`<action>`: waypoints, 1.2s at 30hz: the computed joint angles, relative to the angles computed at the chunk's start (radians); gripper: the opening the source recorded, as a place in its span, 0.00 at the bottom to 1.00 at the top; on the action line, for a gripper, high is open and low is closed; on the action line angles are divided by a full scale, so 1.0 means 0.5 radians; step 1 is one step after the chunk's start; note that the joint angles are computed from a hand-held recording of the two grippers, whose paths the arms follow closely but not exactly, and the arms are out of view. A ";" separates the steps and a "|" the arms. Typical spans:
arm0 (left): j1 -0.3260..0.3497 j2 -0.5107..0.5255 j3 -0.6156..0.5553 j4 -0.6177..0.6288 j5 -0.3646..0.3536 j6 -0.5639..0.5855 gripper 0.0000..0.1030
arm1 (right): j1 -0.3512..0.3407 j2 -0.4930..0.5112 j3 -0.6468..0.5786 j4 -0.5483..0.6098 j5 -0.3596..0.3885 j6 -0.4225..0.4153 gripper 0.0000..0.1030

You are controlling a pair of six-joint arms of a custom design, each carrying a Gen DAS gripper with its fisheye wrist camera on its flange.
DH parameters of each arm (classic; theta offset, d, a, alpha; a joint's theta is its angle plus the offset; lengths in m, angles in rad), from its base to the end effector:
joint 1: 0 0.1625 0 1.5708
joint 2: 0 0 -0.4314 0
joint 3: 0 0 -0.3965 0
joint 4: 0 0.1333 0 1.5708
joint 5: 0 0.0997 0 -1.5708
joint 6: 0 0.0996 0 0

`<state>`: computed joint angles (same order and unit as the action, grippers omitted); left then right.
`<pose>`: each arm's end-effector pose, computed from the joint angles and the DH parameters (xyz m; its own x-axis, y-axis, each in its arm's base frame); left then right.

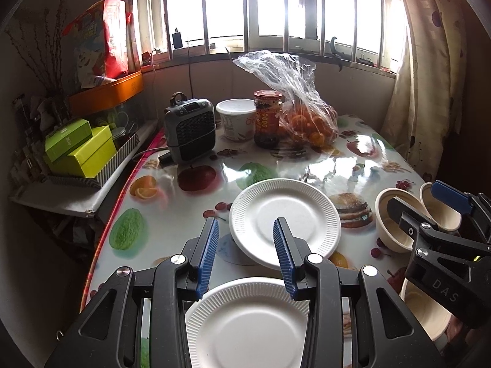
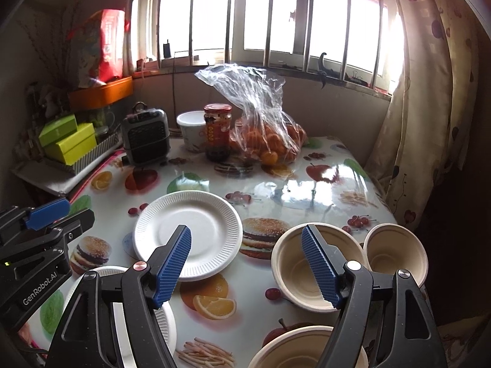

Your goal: Organize plates and bowls

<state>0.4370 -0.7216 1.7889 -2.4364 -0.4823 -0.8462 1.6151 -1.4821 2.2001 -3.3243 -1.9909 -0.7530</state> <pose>-0.4531 -0.4562 0.0349 -0.6882 0.0179 -0.7253 0.5618 0.6457 -0.5171 0.1132 -0.4613 0.3707 -0.6614 -0.1223 0.7400 -0.6509 0.5838 -0.4853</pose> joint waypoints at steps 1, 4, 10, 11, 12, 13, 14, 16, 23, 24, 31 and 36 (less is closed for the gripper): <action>0.009 0.004 -0.010 -0.009 -0.011 0.014 0.38 | 0.000 0.005 -0.009 0.004 -0.003 -0.003 0.73; 0.025 0.019 -0.039 -0.005 -0.003 0.032 0.38 | -0.003 0.022 -0.036 0.009 -0.003 -0.014 0.73; 0.062 0.040 -0.079 -0.025 -0.024 0.079 0.38 | -0.011 0.058 -0.086 0.025 -0.008 -0.024 0.73; 0.068 0.042 -0.084 -0.020 -0.026 0.078 0.38 | -0.013 0.064 -0.092 0.028 -0.008 -0.028 0.73; 0.072 0.045 -0.084 -0.035 -0.029 0.092 0.38 | -0.014 0.072 -0.098 0.030 -0.011 -0.031 0.73; 0.078 0.048 -0.087 -0.050 -0.033 0.108 0.38 | -0.014 0.080 -0.105 0.031 -0.016 -0.032 0.73; 0.083 0.049 -0.089 -0.056 -0.038 0.116 0.38 | -0.015 0.087 -0.111 0.032 -0.018 -0.033 0.73; 0.094 0.054 -0.093 -0.079 -0.048 0.136 0.38 | -0.016 0.105 -0.127 0.038 -0.023 -0.034 0.73; 0.165 0.070 -0.124 -0.119 -0.090 0.188 0.38 | -0.030 0.174 -0.195 0.109 -0.020 -0.042 0.73; 0.177 0.070 -0.122 -0.150 -0.107 0.211 0.38 | -0.035 0.186 -0.222 0.170 -0.020 -0.022 0.73; 0.250 0.056 -0.121 -0.205 -0.171 0.277 0.38 | -0.055 0.285 -0.329 0.276 -0.037 -0.009 0.73; 0.313 0.067 -0.164 -0.143 -0.194 0.293 0.38 | -0.076 0.335 -0.409 0.410 -0.006 0.003 0.73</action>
<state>0.5935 -0.6880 1.7068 -2.5078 -0.5795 -0.6996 1.5771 -1.3148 1.9955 -3.1194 -1.9938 -0.7514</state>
